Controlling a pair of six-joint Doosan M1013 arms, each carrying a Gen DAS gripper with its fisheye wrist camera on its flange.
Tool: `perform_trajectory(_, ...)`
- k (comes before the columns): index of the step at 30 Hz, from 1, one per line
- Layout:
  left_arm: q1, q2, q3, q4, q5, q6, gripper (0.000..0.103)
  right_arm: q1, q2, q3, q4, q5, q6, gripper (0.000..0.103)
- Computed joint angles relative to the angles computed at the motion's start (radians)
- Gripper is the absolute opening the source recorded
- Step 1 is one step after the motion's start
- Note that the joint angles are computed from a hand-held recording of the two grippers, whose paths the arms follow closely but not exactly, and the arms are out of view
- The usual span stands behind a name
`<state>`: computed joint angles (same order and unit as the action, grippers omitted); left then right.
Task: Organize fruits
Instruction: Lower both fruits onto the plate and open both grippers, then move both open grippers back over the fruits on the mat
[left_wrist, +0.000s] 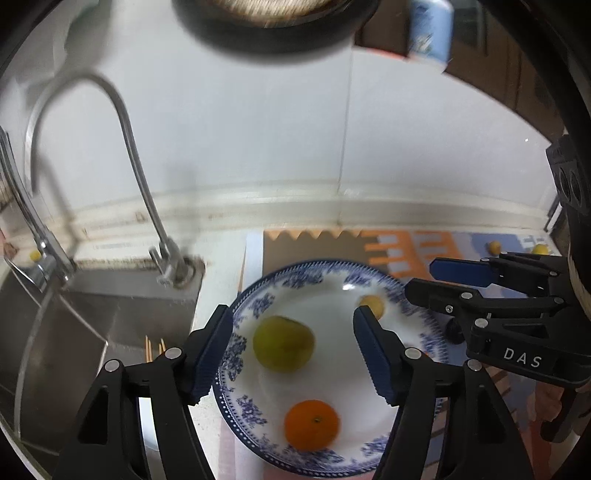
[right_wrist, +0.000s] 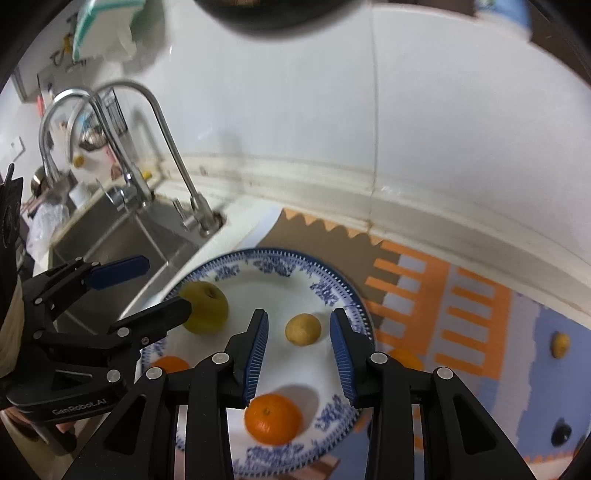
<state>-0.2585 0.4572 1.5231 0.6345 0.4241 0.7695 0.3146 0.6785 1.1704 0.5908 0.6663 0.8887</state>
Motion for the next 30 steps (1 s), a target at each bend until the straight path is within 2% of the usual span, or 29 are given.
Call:
perform_trajectory(3,-0.017,-0.017,0.012,0.069,-0.009,-0.057,0.071,-0.009,-0.051,0.072,0.054,-0.080,-0.043,0.047)
perform_trajectory(5,-0.028,-0.024,0.016,0.080,-0.016,-0.061,0.071,-0.013,-0.080,0.114,0.072,-0.136,-0.065,0.047)
perform_trajectory(10,-0.055,-0.037,0.026,0.128,-0.040,-0.093,0.074,-0.031,-0.134,0.183,0.102,-0.217,-0.080,0.048)
perform_trajectory(12,-0.065,-0.040,0.029,0.149,-0.049,-0.116,0.075,-0.039,-0.159,0.217,0.121,-0.267,-0.089,0.053)
perform_trajectory(14,-0.074,-0.043,0.033,0.160,-0.062,-0.139,0.076,-0.044,-0.180,0.247,0.134,-0.313,-0.099,0.054)
perform_trajectory(19,-0.094,-0.045,0.041,0.154,-0.104,-0.166,0.076,-0.061,-0.223,0.307,0.154,-0.403,-0.110,0.055)
perform_trajectory(22,-0.112,-0.044,0.044,0.229,-0.104,-0.244,0.076,-0.067,-0.243,0.338,0.160,-0.453,-0.111,0.055)
perform_trajectory(26,-0.133,-0.041,0.048,0.348,-0.098,-0.362,0.077,-0.079,-0.264,0.374,0.117,-0.498,-0.058,0.057)
perform_trajectory(30,-0.145,-0.031,0.046,0.396,-0.107,-0.414,0.077,-0.091,-0.275,0.399,0.050,-0.535,0.020,0.057)
